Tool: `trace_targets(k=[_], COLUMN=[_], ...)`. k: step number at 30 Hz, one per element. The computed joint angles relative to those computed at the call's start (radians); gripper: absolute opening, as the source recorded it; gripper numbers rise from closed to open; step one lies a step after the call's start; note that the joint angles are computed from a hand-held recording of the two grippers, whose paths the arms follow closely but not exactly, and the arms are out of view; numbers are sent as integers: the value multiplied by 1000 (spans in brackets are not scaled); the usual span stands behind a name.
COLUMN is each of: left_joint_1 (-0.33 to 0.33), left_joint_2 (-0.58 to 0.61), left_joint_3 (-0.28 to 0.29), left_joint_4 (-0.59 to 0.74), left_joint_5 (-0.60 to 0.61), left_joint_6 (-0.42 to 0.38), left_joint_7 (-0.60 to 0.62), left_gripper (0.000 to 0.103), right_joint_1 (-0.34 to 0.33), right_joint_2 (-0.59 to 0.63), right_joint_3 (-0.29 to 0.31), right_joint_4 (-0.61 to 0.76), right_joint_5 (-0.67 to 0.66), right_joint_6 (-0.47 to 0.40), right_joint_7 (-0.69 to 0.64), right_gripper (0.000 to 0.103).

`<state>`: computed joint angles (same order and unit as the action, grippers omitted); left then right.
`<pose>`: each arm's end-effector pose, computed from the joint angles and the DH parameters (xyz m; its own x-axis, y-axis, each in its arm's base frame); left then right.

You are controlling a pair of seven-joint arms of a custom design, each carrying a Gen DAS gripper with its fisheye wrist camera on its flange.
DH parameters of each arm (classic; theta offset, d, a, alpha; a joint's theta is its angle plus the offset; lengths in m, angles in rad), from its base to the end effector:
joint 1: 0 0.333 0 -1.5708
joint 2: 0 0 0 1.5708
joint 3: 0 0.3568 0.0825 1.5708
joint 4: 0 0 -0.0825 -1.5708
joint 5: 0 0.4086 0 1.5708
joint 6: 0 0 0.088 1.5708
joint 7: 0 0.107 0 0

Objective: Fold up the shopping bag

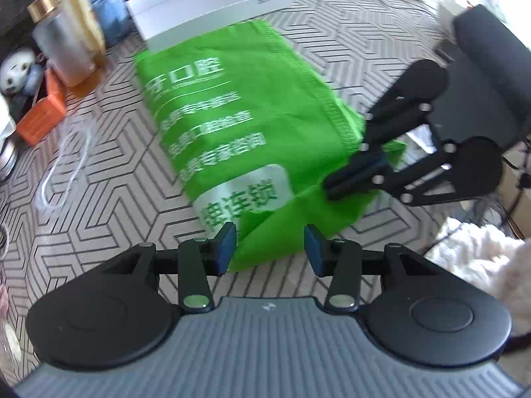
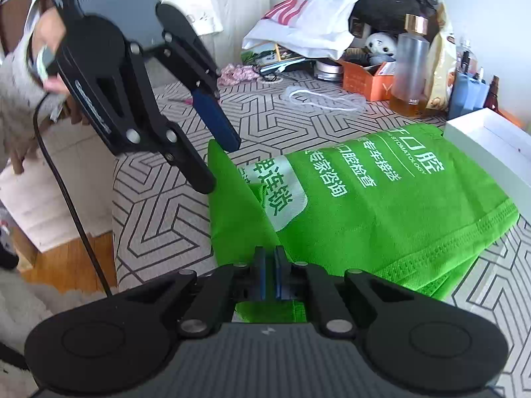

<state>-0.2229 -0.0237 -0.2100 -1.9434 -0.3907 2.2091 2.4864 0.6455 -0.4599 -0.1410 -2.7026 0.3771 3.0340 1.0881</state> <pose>0.5407 -0.2651 0.5541 -0.9186 -0.3945 0.0219 -0.3651 0.8264 -0.4287 0.3848 0.1770 0.4791 0.5830 -0.8124 -0.0130 -0.5710 -0.3983 -0.7179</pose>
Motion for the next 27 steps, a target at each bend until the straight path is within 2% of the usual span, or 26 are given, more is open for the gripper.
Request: trace_targets(k=[3,5,7,11,12,13,14,17,18,19,20,23,24,26,27], left_joint_1=[16,32,44,65,71,74,71,21,-6,-27,-44,-86,-92,-90,-91], left_joint_2=[84,122,134,145,134,112,64,-96,-130,-149,-162,-181,-188,-184,-179], left_joint_3=[6,5,-1,-5,-6,-7,-12,-11,-5,3,14,60,66,61,56], left_joint_4=[88,131,139,149,135,107,43,-178,-232,-262,-275,-280,-285,-276,-273], left_joint_5=[-15,-39,-51,-85,-98,-109,-121,-220,-251,-262,-260,-302,-302,-258,-247], left_joint_6=[-107,-161,-164,-178,-160,-123,-41,281,368,414,409,302,277,220,211], left_joint_7=[-118,-149,-138,-102,-68,-26,54,381,464,505,517,589,619,600,592], left_gripper=[51,51,52,52,52,52,52,52,53,53,53,53,51,48,41], right_joint_1=[-4,-12,3,73,85,92,98,118,122,128,132,132,129,119,113], right_joint_2=[-3,-3,-3,-10,-10,-9,-8,-6,-6,-4,-2,-1,-1,-2,-2], right_joint_3=[4,10,-6,-74,-85,-91,-98,-126,-134,-143,-151,-156,-155,-139,-130], right_joint_4=[-3,-1,1,-8,-10,-9,-6,6,12,19,26,37,39,35,34], right_joint_5=[-5,-14,1,66,78,86,93,127,141,159,181,242,262,298,314], right_joint_6=[1,-6,-8,19,24,24,22,0,-12,-25,-38,-64,-69,-63,-60], right_joint_7=[-1,-2,-5,-40,-44,-45,-48,-64,-72,-83,-96,-126,-136,-149,-156], right_gripper=[6,6,6,6,6,6,6,4,4,4,4,4,4,4,4])
